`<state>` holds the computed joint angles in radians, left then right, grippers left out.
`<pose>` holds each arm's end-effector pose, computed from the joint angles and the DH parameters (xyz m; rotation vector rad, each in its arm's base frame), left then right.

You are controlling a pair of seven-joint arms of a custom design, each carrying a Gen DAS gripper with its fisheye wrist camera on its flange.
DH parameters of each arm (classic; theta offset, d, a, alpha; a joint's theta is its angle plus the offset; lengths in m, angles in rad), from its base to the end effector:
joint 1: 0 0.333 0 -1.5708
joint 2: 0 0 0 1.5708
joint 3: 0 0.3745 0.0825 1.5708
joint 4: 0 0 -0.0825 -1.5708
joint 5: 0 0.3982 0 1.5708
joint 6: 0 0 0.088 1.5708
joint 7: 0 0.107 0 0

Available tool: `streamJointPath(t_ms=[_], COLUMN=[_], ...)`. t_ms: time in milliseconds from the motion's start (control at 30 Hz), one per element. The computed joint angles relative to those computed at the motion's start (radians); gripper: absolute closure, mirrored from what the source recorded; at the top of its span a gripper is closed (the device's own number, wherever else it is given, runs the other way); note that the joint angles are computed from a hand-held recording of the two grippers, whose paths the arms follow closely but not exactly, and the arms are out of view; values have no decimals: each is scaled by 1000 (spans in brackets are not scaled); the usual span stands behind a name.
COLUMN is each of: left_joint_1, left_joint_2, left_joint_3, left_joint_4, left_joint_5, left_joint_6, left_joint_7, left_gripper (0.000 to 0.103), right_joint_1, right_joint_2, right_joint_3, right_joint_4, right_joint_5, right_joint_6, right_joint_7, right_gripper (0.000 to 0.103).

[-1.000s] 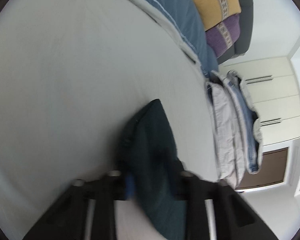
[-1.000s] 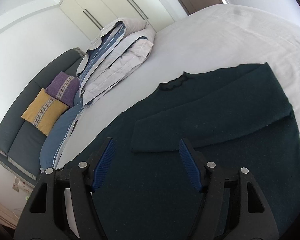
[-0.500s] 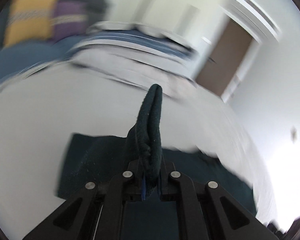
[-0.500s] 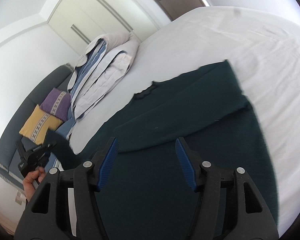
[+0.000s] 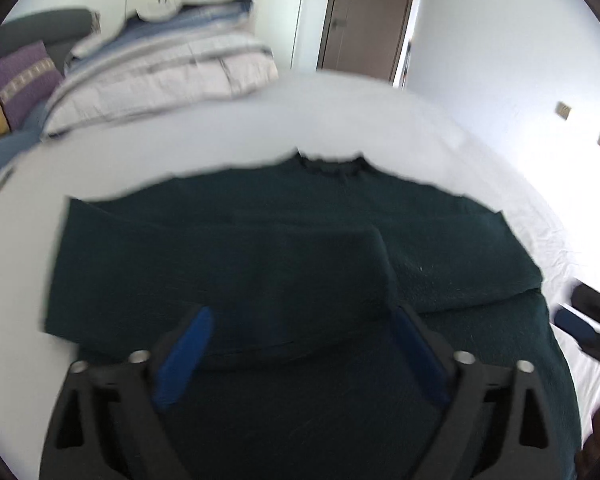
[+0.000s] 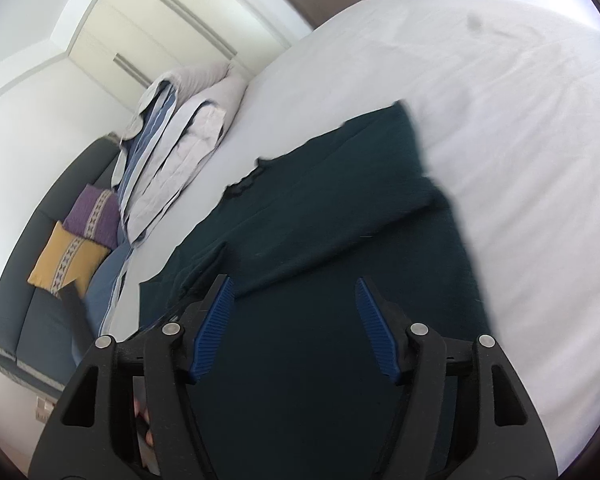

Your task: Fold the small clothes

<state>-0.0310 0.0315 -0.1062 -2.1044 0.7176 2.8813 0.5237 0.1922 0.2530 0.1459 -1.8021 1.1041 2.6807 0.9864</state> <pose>0.5936 -0.1194 0.5305 -1.9787 1.4844 -0.7972 0.6632 0.1933 0.5128 -1.5737 1.5194 0.0778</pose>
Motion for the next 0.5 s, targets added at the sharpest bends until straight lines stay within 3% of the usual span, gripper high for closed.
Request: streamJointPath(t_ms=[100,200,300,400,467,500], left_joint_1=[24,54,72,118,145,163], left_joint_2=[-80,-140,-174,-202,-212,-218], left_joint_3=[13,30,55,57,55,51], left_joint_4=[-101,-187,-244,-279,-293,-300], left_joint_5=[-44,-129,-259,-312,-328,-328], left_joint_6=[72,122,162,165,171,179], left_joint_7=[38,79,140,152,157,153], left_gripper=[6,8,14,16,18,18], right_joint_1=[38,96,148,190,202,212], right_joint_2=[81,192,284,371,422,432], right_joint_3=[7,-10,-30,-55,-56,-61], right_joint_4=[117,272,401,523,597,611], right_joint_5=[-104,-296,-465,-614,-684,-717], right_joint_6=[-42,-107,-146,-214,-261,-268], right_joint_7=[60,217,337,446,476,486], right_gripper=[37,35,35,36,49,65])
